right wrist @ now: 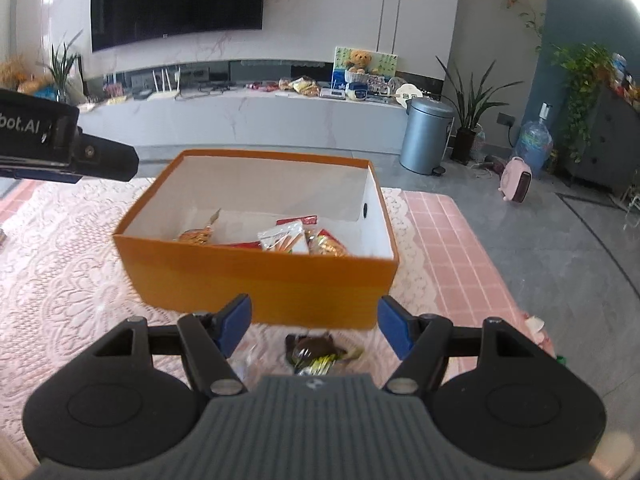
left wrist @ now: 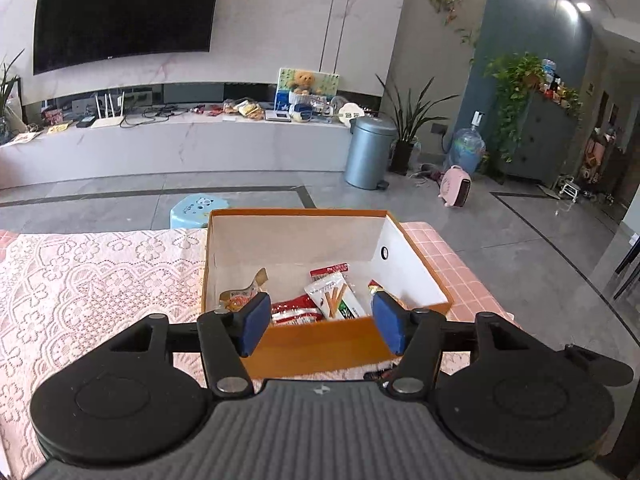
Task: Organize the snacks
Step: 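Withdraw both tools from the box back toward the remaining snacks, then grasp the green packet with left tool while right tool grasps the dark foil bag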
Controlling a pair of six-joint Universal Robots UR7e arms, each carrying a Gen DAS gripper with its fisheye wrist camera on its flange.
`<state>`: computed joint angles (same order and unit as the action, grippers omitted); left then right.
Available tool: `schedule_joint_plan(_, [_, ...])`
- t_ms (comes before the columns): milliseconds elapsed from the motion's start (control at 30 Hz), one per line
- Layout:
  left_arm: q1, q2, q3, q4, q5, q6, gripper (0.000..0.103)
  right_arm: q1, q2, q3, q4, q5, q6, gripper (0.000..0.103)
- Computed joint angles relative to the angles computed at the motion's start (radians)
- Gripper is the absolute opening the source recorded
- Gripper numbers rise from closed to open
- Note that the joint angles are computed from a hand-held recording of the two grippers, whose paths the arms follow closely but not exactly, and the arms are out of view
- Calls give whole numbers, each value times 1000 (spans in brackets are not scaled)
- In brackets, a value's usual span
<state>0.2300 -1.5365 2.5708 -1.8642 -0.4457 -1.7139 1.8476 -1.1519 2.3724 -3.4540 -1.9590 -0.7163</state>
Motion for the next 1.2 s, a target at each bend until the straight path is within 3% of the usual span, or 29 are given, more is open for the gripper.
schedule_joint_plan(133, [-52, 17, 18, 38, -28, -48, 72, -24, -45, 77, -57, 29, -1, 68])
schedule_joint_plan(333, [-85, 47, 90, -132, -83, 7, 74, -66, -84, 155, -118, 51, 1, 68])
schedule_joint_plan(533, [-13, 118, 162, -490, -151, 152, 74, -109, -78, 173, -109, 41, -5, 68])
schedule_joint_plan(733, [53, 167, 187, -661, -179, 239, 74, -132, -45, 156, -96, 16, -32, 68])
schedule_joint_plan(900, [85, 206, 222, -788, -200, 256, 73, -150, -50, 103, 26, 7, 37, 67])
schedule_joint_plan(1033, [146, 278, 228, -954, -227, 332, 67, -143, -30, 57, 97, 2, 39, 65])
schedule_joint_plan(1200, [220, 369, 215, -1110, -247, 429, 66, -154, 8, 9, 149, -12, 101, 57])
